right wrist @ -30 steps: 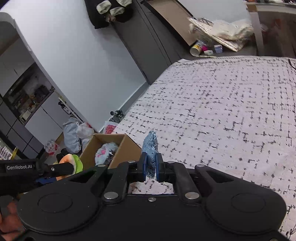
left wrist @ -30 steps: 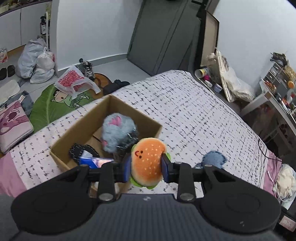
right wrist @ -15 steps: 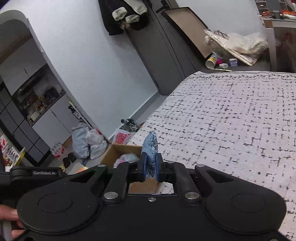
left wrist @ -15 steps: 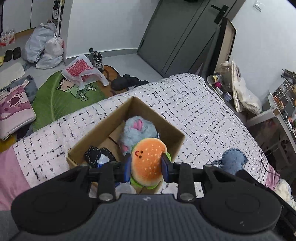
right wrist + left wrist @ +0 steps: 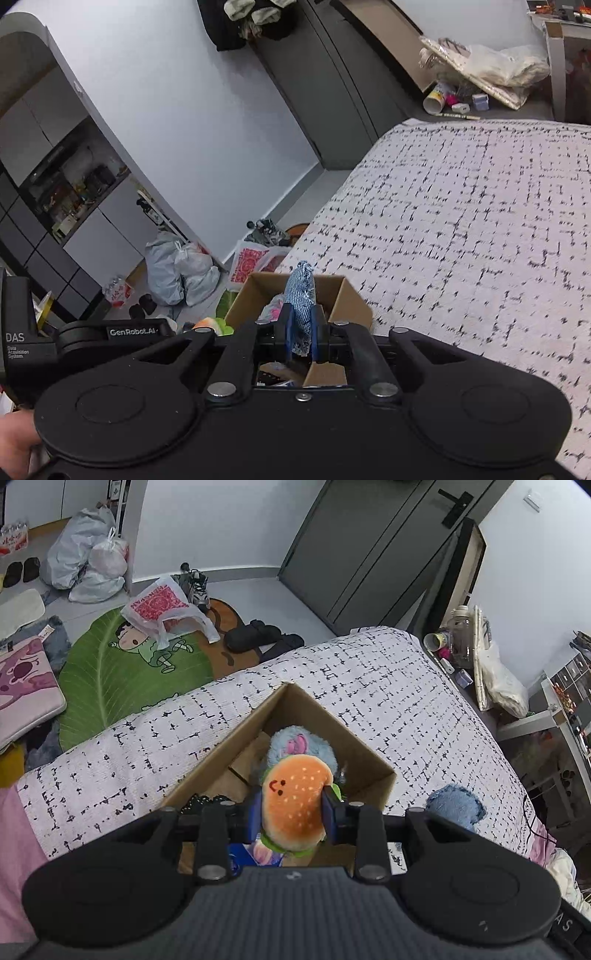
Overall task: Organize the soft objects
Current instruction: 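Open the left gripper over the box while the right gripper releases the denim cloth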
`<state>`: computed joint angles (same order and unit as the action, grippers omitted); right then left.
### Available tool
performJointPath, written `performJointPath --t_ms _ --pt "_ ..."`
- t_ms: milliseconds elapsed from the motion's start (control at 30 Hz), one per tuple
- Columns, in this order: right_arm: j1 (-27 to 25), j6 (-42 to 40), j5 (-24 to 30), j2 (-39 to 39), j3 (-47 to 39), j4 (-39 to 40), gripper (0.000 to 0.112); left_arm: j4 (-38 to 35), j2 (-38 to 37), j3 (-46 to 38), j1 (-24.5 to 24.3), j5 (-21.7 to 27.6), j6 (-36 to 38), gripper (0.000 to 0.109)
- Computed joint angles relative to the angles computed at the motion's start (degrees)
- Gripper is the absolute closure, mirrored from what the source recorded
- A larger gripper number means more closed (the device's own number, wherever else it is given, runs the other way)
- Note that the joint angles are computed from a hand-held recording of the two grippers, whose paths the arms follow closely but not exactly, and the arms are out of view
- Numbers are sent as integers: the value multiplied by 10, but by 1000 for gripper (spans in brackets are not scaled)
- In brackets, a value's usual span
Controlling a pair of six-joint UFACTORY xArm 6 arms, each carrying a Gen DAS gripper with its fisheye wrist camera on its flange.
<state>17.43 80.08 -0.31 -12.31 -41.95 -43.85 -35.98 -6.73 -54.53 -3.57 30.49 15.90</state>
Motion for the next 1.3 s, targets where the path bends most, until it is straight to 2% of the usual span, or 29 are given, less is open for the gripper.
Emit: performJointPath --t_ms 100,333,500,633,900,1100,1300 --pt "15 -17 14 13 -14 24 103 -13 14 -12 8 11 22 76" --pt "37 -12 45 37 -48 25 103 -20 38 -36 18 32 46 76" --pt "49 -36 62 55 -67 56 103 -17 49 -48 25 35 48 72" --pt "54 -43 70 67 -79 65 103 -24 55 -62 35 54 56 64" --pt "64 -39 77 82 -98 66 103 -20 50 -69 46 53 60 43" --pt "70 -34 86 88 -107 75 103 -22 49 -80 62 72 71 36" --pt "82 -79 108 85 -111 138 103 -65 39 -88 85 103 133 33"
